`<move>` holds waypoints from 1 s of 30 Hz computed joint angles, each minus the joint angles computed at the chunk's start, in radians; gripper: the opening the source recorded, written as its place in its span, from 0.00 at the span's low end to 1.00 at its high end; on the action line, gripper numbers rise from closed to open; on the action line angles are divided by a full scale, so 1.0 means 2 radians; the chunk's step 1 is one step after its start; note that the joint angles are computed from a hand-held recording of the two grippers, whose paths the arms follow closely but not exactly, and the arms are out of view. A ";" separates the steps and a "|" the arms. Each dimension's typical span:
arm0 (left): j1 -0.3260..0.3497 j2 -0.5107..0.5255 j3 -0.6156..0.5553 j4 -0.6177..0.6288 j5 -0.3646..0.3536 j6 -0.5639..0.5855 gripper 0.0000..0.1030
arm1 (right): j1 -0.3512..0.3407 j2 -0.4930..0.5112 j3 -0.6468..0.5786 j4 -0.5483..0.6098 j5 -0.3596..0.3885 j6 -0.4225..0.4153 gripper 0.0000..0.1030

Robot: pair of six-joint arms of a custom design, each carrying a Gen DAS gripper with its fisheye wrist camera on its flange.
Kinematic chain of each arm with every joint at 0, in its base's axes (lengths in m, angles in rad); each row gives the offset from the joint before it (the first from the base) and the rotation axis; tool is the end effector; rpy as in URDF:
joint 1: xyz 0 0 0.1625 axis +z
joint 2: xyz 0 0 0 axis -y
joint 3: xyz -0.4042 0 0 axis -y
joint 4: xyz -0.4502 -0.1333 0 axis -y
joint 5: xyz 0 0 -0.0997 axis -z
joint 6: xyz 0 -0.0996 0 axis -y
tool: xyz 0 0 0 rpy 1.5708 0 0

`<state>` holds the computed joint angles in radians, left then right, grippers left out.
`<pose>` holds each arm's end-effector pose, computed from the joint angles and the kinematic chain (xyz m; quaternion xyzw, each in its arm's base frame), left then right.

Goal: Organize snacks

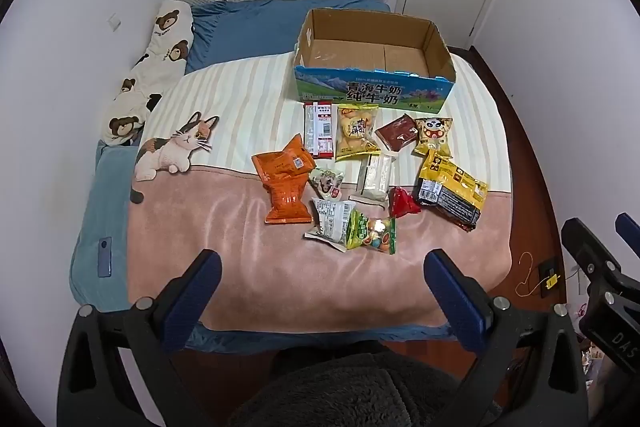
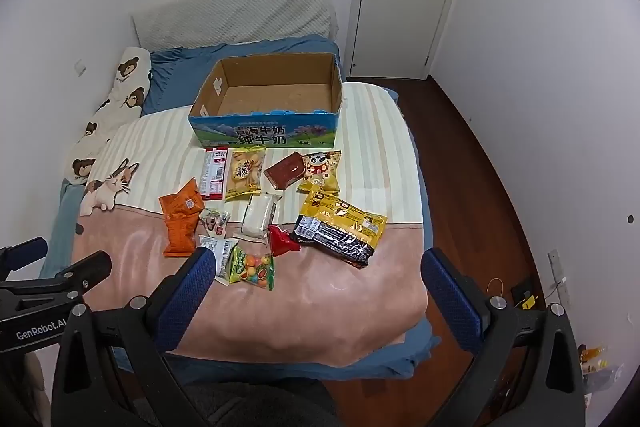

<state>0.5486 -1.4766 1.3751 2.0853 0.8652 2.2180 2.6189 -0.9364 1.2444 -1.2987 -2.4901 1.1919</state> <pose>-0.2075 -0.3588 0.5811 0.1160 0.9139 -0.1712 0.3494 0.6499 -0.3120 0.2464 0.0649 -0.8657 0.2710 0.4159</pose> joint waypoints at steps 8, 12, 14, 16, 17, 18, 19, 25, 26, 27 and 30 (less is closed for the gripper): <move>0.001 0.004 -0.006 -0.001 0.000 0.002 1.00 | 0.001 0.003 -0.004 -0.002 0.003 -0.002 1.00; 0.003 0.013 -0.014 0.003 0.003 0.003 1.00 | 0.000 0.007 -0.006 -0.002 0.002 -0.003 1.00; 0.005 0.018 -0.018 0.002 0.002 0.005 1.00 | -0.001 0.008 -0.005 -0.009 0.003 -0.005 1.00; -0.005 0.002 -0.009 0.006 0.002 -0.003 1.00 | -0.002 0.011 -0.005 -0.015 0.004 -0.007 1.00; -0.005 0.002 -0.008 0.006 0.002 -0.003 1.00 | -0.003 0.012 -0.005 -0.017 0.004 -0.008 1.00; -0.004 0.001 -0.008 0.005 0.002 -0.002 1.00 | 0.001 0.008 -0.005 -0.011 0.007 -0.004 1.00; -0.007 -0.005 -0.001 0.004 0.002 -0.004 1.00 | 0.002 0.001 0.001 -0.017 0.009 -0.009 1.00; -0.009 -0.012 0.007 0.006 0.001 -0.008 1.00 | 0.003 -0.001 0.006 -0.025 0.012 -0.015 1.00; -0.009 -0.013 0.007 0.006 0.001 -0.008 1.00 | 0.003 0.000 0.006 -0.025 0.012 -0.014 1.00; -0.010 -0.014 0.007 0.008 0.001 -0.009 1.00 | 0.003 0.001 0.005 -0.024 0.012 -0.013 1.00; -0.011 -0.015 0.008 0.009 0.001 -0.009 1.00 | 0.005 0.000 0.006 -0.025 0.010 -0.010 1.00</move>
